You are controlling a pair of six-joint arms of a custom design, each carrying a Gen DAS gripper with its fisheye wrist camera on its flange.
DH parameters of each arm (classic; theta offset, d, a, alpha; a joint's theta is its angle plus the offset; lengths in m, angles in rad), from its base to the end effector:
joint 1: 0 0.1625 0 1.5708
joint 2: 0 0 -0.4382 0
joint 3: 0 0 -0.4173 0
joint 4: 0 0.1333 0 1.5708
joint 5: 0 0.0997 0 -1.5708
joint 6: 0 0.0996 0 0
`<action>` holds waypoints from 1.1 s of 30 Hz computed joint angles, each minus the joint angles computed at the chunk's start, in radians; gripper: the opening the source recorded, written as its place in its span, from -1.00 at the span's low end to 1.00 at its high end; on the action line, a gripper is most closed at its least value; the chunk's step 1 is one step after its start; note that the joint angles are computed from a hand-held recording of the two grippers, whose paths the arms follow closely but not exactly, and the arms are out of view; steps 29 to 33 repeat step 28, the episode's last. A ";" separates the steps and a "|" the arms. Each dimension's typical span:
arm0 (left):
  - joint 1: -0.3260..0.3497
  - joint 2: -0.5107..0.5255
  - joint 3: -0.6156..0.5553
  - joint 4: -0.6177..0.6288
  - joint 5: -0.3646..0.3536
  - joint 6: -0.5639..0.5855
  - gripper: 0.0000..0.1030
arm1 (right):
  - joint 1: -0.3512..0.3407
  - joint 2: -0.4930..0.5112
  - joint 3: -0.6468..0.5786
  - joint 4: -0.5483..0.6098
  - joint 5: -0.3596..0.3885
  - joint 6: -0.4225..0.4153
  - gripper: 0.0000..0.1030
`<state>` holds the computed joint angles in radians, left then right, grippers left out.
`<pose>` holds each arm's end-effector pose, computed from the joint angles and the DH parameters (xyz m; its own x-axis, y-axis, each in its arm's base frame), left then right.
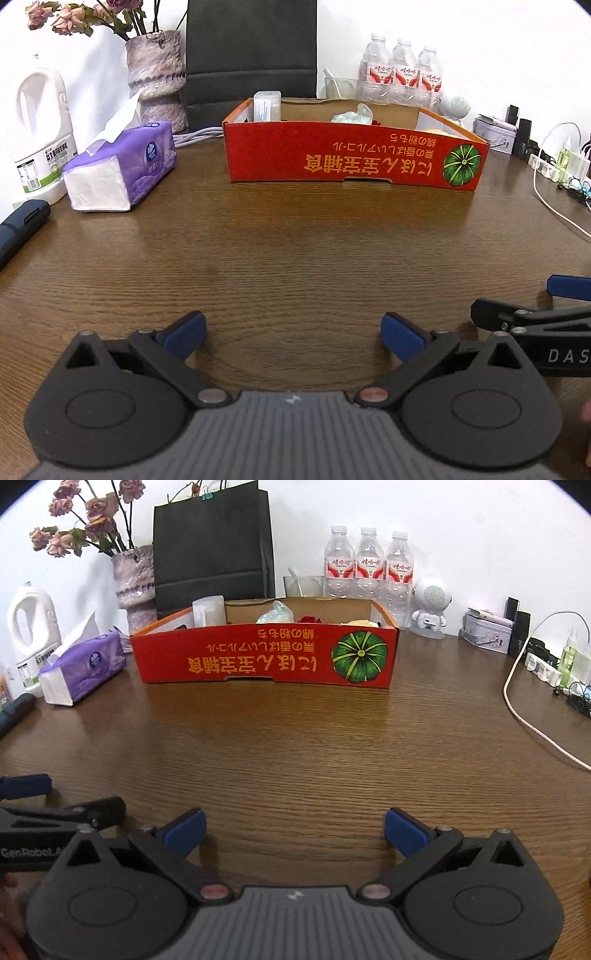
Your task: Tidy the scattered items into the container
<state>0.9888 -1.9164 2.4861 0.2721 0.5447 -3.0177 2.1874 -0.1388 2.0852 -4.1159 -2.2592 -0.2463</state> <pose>0.0929 -0.2562 0.2448 -0.6896 -0.1126 -0.7153 0.4990 0.6419 -0.5822 0.2923 -0.2912 -0.1724 -0.6954 -0.3141 0.6464 -0.6674 0.6159 -0.4186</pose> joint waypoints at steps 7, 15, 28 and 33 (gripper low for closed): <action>0.001 0.001 0.000 0.000 0.002 -0.002 1.00 | 0.005 0.001 -0.008 0.012 -0.023 -0.001 1.00; 0.005 0.001 -0.001 -0.006 0.006 0.003 1.00 | 0.005 0.001 -0.008 0.012 -0.022 -0.001 1.00; 0.008 0.000 -0.002 -0.008 0.008 0.007 1.00 | 0.004 0.002 -0.008 0.011 -0.022 -0.002 1.00; 0.008 0.000 -0.002 -0.008 0.008 0.007 1.00 | 0.004 0.002 -0.008 0.011 -0.022 -0.002 1.00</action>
